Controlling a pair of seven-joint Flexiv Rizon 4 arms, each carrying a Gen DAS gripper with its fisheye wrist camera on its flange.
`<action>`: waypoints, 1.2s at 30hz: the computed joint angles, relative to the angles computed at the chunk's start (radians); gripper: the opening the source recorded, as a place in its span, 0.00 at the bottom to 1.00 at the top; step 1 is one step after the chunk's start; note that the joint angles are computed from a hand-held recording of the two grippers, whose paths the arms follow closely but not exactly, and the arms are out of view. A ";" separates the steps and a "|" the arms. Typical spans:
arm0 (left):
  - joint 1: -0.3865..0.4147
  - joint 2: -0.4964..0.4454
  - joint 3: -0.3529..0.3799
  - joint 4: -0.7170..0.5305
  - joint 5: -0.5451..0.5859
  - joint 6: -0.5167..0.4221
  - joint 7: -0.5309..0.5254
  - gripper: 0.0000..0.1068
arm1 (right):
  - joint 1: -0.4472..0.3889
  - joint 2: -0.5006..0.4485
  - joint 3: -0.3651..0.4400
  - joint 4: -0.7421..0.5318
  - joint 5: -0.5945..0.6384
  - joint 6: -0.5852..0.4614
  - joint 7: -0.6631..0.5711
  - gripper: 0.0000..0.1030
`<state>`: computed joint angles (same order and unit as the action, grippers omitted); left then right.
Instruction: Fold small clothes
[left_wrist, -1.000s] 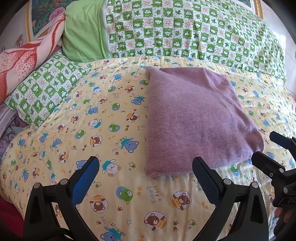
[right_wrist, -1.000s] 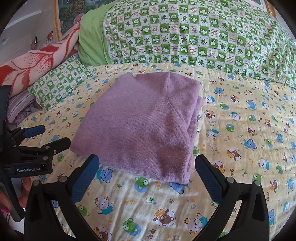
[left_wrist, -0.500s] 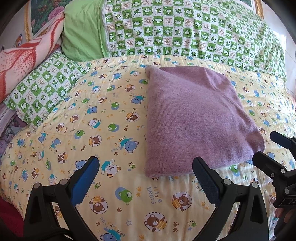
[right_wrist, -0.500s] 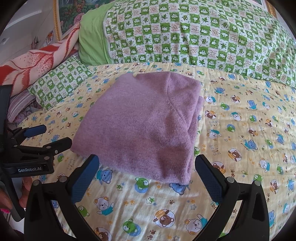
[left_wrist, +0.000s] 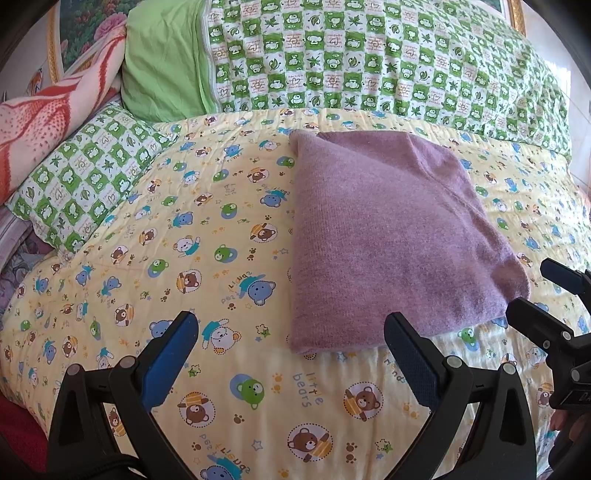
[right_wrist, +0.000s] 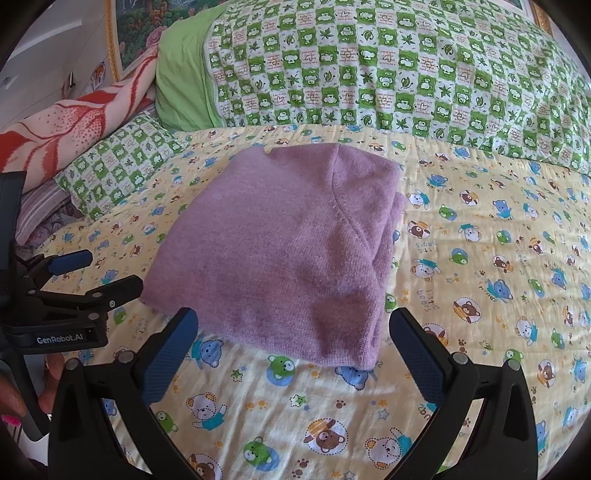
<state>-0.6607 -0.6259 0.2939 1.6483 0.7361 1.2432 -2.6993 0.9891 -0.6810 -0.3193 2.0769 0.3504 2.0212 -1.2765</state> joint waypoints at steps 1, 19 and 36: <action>0.003 0.000 -0.002 0.000 -0.001 0.001 0.003 0.95 | 0.001 0.000 -0.001 0.001 0.001 0.001 0.000 1.00; 0.013 0.005 -0.009 -0.005 -0.004 0.008 0.029 0.95 | -0.003 0.009 0.002 0.006 0.003 0.008 -0.015 1.00; 0.033 -0.010 -0.012 -0.013 -0.070 0.019 0.102 0.95 | -0.042 0.017 0.027 -0.005 -0.007 0.009 -0.026 1.00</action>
